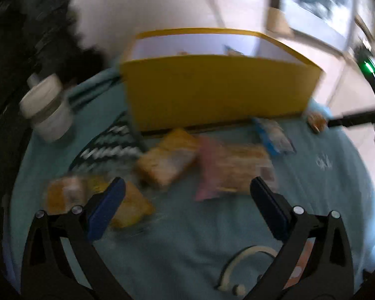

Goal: Organize snacks
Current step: 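Grasp the orange chip bag with the right tool while the left grasps the pink cracker bag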

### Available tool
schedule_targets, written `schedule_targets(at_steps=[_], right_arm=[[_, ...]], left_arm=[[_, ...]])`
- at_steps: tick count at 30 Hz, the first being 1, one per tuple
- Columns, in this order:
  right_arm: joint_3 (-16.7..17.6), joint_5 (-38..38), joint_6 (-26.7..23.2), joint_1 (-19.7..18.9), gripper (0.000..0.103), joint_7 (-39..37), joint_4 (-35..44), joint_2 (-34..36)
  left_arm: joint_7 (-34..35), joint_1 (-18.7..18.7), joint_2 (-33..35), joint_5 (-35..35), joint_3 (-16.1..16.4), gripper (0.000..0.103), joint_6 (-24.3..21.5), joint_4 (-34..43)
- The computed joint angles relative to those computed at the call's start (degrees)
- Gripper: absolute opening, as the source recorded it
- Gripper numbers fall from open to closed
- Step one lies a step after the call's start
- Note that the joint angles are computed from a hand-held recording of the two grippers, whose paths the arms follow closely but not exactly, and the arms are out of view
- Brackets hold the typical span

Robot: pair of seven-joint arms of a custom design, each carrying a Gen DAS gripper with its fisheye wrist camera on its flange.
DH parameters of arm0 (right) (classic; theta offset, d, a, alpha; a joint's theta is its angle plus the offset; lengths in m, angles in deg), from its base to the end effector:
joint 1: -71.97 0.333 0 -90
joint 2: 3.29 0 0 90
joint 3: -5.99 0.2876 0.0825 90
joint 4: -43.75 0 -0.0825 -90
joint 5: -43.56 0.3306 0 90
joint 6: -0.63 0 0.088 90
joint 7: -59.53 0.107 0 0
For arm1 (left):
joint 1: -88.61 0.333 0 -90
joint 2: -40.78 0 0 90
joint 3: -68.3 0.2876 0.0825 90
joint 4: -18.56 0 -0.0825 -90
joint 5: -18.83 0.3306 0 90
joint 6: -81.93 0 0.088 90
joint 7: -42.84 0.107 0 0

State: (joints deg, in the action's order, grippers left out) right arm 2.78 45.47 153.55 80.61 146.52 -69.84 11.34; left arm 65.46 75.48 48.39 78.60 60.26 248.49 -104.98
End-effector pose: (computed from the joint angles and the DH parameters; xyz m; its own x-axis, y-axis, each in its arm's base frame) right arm 0.5851 0.0565 0.3905 0.1234 -0.9923 0.0099 -0.9009 -0.1162 -0.4183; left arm 0.4824 -0.2412 0.3945 -0.1250 -0.9916 -0.0328 -0.7227 0.1136 -0.6817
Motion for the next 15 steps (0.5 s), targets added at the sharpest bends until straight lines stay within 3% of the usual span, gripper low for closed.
schedule_targets(at_steps=[2,5,7,10,13,14,15], right_arm=[[0.13,0.41,-0.27,0.02,0.079,0.18,1.36,1.29],[-0.23,-0.82,-0.89,1.11,0.079,1.47,4.68,3.74],[-0.97,-2.65,-0.16,2.19,0.079,2.79,5.70,4.98],[-1.12,-3.01,-0.64,2.66,0.079,3.41,7.51,6.92],[-1.64,-4.37,-1.61,3.70,0.079,3.93,10.07,9.77],[-1.59,-4.74,-1.68,3.95,0.079,3.67,10.26,10.35],[-0.83,-3.63,-0.18,3.34,0.066,2.69,9.41,10.03]], left_arm=[[-3.14,-1.54,2.06,4.90,0.27,0.101,-0.18,2.90],[0.16,-2.75,6.49,2.37,-0.41,0.101,-1.13,7.40],[1.06,-4.95,9.55,2.99,0.31,0.101,-4.11,10.96],[3.23,-6.22,13.19,-0.39,0.87,0.101,-6.71,14.87],[10.12,-6.02,16.68,-8.71,-0.30,0.101,-10.22,17.34],[7.96,-7.18,16.23,-7.17,1.40,0.101,-8.82,16.56],[8.43,-6.98,16.03,-7.79,1.53,0.095,-7.53,16.02]])
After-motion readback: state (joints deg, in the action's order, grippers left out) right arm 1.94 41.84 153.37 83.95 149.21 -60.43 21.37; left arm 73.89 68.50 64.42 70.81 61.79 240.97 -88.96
